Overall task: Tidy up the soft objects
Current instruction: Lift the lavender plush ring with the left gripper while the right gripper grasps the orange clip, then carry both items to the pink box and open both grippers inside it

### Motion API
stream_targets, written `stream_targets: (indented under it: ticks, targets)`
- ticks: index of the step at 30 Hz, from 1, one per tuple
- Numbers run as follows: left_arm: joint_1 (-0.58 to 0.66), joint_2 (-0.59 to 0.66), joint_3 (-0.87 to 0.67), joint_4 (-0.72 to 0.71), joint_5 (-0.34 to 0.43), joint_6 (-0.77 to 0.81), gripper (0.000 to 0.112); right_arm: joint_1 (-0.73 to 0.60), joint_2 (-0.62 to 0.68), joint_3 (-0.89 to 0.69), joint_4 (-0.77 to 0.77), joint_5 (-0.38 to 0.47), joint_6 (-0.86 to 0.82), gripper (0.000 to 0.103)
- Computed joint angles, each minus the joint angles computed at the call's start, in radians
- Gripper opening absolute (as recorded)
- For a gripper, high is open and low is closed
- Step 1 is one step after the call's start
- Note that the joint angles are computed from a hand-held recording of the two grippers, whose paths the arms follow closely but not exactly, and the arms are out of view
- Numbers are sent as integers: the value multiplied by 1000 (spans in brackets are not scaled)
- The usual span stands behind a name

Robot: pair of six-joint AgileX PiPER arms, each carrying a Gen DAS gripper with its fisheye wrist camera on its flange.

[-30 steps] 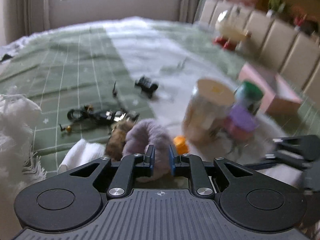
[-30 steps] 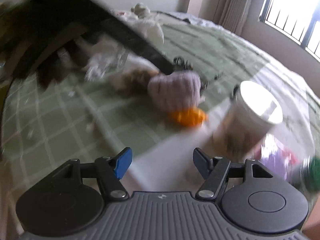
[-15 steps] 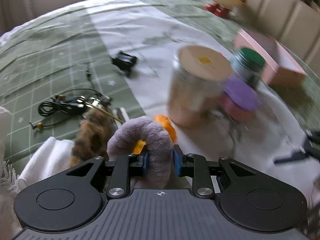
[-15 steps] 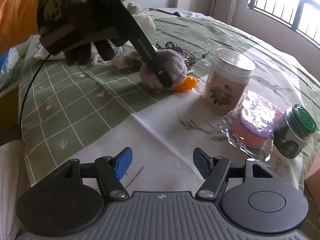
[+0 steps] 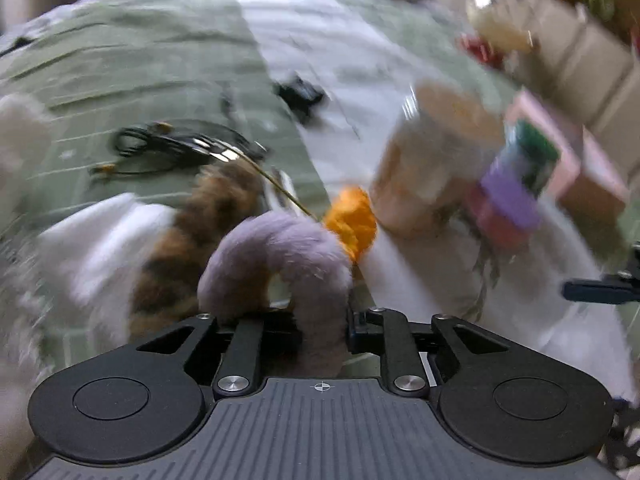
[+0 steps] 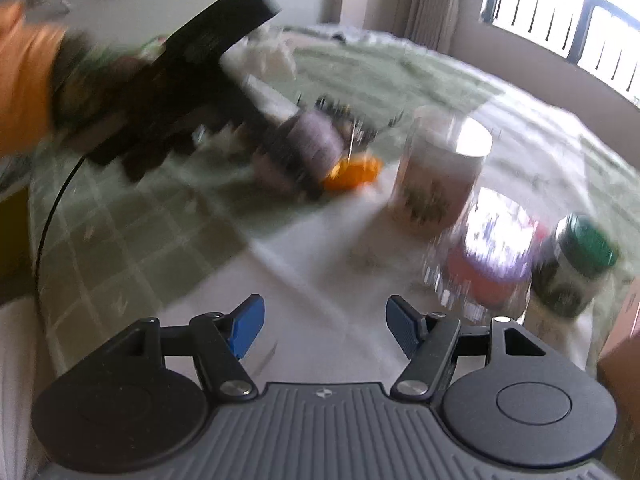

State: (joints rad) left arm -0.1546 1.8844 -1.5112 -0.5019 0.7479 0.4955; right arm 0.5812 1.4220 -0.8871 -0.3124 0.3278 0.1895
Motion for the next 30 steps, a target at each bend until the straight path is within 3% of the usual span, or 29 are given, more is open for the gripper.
stream_targets:
  ticks: [3,5,8,15,17,19,24,30]
  targets:
    - [80,-118,131,-125,-108,47,20,21,94,-128,-90,-5,29,56]
    - [137,-164,160,-195,-127,38,20,29,185,-244,-83,12,-7,55]
    - [203,-198,166,-286,-112,75,20,56,338,-420,-201,65,103,55]
    - [267,-222,198,-385,-55,172,20,87,633,-722,-300,229,147,55]
    - [267,-225,215,-363,-66,153,20,91,674,-767,-313,277,149,49]
    - [259,-221,199,-293,-72,78,20,94,686,-804,-274,330,115,13]
    - [243,-215,99,-214,-44,-23,20,62,569,-792,-126,320,40,2]
    - [158,-89,-282,1,71,-317,20,-64,402,-882,124,350,-109,2]
